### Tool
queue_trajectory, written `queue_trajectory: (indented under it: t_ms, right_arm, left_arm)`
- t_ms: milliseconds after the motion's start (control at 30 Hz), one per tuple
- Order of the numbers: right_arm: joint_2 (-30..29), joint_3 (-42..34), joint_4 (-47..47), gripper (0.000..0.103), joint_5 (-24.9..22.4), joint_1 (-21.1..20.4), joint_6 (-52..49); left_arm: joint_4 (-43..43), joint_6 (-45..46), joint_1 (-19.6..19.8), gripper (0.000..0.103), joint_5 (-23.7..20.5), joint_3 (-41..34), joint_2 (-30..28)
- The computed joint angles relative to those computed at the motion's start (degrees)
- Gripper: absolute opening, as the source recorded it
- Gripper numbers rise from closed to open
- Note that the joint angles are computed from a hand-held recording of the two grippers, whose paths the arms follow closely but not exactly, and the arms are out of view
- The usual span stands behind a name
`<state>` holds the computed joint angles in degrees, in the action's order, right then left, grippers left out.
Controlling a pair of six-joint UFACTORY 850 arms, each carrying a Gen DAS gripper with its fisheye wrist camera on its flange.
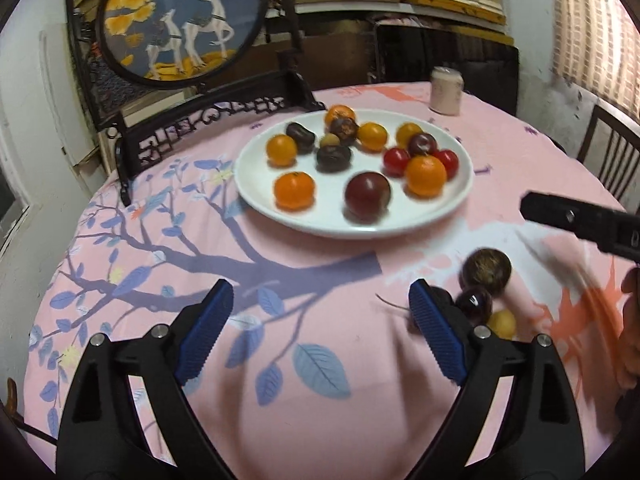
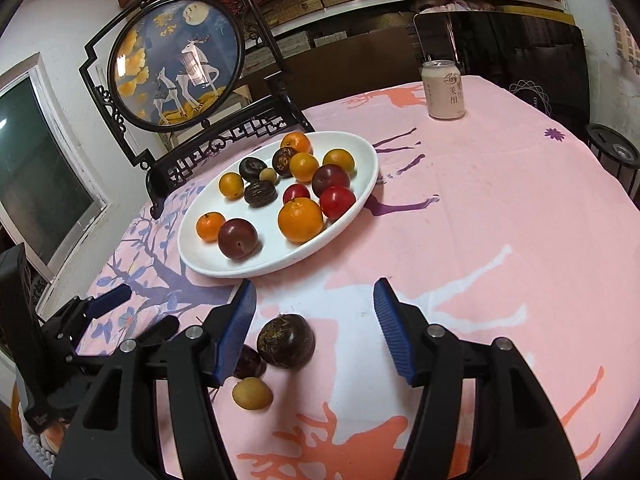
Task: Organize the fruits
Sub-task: 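Grasp a dark red cherry with the left tool while the right tool grasps another cherry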
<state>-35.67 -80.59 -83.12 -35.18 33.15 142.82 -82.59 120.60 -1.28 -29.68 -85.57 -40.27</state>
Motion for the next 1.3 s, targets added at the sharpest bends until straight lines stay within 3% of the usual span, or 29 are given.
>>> queue_trajectory:
  t_ms: [200, 367, 467, 600, 667, 733, 833, 933, 1100, 1200, 1300]
  right_arm:
    - [0.1, -0.2, 0.7, 0.061, 0.2, -0.1, -0.4]
    - [0.2, 0.0, 0.5, 0.062, 0.2, -0.1, -0.2]
    - [0.2, -0.1, 0.6, 0.062, 0.3, -0.1, -0.2]
    - [0.2, 0.0, 0.6, 0.061, 0.6, -0.2, -0.2]
    - [0.2, 0.1, 0.4, 0.062, 0.9, -0.2, 0.0]
    - [0.2, 0.1, 0.1, 0.062, 1.0, -0.2, 0.2]
    - [0.2, 0.1, 0.3, 0.062, 1.0, -0.2, 0.2]
    - [0.2, 0.0, 1.1, 0.062, 1.2, -0.3, -0.5]
    - [0.2, 0.0, 1.1, 0.062, 1.4, -0.4, -0.5]
    - [0.2, 0.2, 0.4, 0.061, 1.5, -0.3, 0.3]
    - [0.3, 0.2, 0.2, 0.062, 1.5, -0.3, 0.4]
  left_arm:
    - [0.8, 3.7, -0.6, 0.091, -0.5, 1.8, 0.7]
    - [-1.5, 10.0, -2.2, 0.091, 3.7, 3.4, 0.8]
    - [4.9, 3.3, -3.0, 0.091, 6.2, 1.5, -0.5]
    - [1.6, 0.1, -2.4, 0.091, 9.9, -1.6, -2.1]
    - [8.5, -9.8, -1.3, 0.091, 6.7, -4.2, -3.3]
    - [10.8, -12.8, -0.6, 0.091, 3.2, -5.0, -3.6]
    - [4.5, -2.5, -1.2, 0.091, 3.8, -1.6, -1.8]
    - [3.1, 2.2, -1.6, 0.091, 3.4, 0.6, -0.7]
    - [4.3, 4.3, -1.4, 0.091, 0.4, 1.9, 0.2]
    - [1.0, 11.0, -2.0, 0.091, 0.9, 4.2, 1.3]
    - [5.4, 6.4, -2.3, 0.09, 1.0, 2.8, 0.4]
